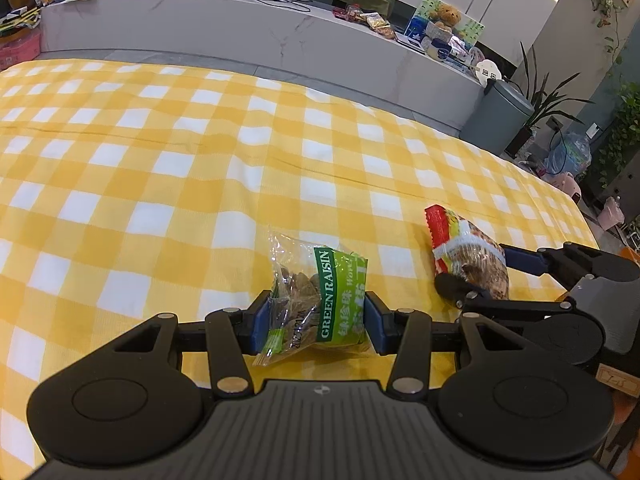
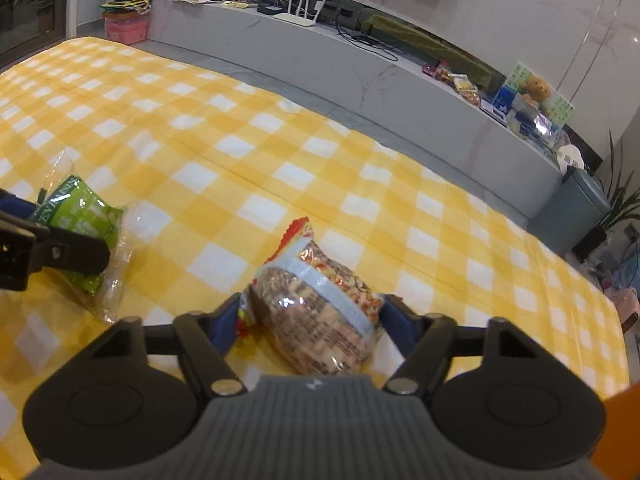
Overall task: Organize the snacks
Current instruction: 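Grasp the green raisin bag with the left tool while the right grasps the striped nut bag, then lift and carry the raisin bag and nut bag over the orange box with both tools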
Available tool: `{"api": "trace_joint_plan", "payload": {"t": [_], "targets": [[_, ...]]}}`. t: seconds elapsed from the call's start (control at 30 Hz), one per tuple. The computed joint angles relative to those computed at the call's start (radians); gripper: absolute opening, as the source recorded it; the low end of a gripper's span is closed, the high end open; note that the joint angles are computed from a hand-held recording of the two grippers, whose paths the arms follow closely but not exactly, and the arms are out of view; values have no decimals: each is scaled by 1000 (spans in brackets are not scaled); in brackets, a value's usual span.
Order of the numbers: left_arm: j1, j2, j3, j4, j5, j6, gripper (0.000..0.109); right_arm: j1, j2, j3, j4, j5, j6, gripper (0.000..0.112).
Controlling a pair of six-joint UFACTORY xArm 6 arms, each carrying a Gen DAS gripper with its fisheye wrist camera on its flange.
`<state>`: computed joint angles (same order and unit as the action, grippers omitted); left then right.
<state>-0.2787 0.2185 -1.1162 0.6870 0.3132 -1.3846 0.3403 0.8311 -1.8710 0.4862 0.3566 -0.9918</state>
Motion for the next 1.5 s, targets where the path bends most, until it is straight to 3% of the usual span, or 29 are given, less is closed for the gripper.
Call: {"api": "trace_joint_plan", "payload": {"t": [0.13,0.37,0.57,0.9,1.13,1.23,1.5], "targets": [[-8,-18,16,29,0,-29,54,-1,-45,55,31,4,-7,55],[-25,-90,70,120,-5,-129,54,19,-209,268,167,-58,-152,54],[-62,-169,126,164,27,-221,54,19,-372,447,249,-31,-228,54],[-180,-277,156,48,173,-141,54,-47,-592,641,247,131,-219,54],[-262,-311,131,-67,247,-28,54,-121,-688,661,178,294,-207,54],[-297,-320,112,-72,286,-22,54,-145,-738,686,167,301,-253,54],[-357,-289,14,-43,293,-19,54,-256,-823,669,206,384,-337,54]]}}
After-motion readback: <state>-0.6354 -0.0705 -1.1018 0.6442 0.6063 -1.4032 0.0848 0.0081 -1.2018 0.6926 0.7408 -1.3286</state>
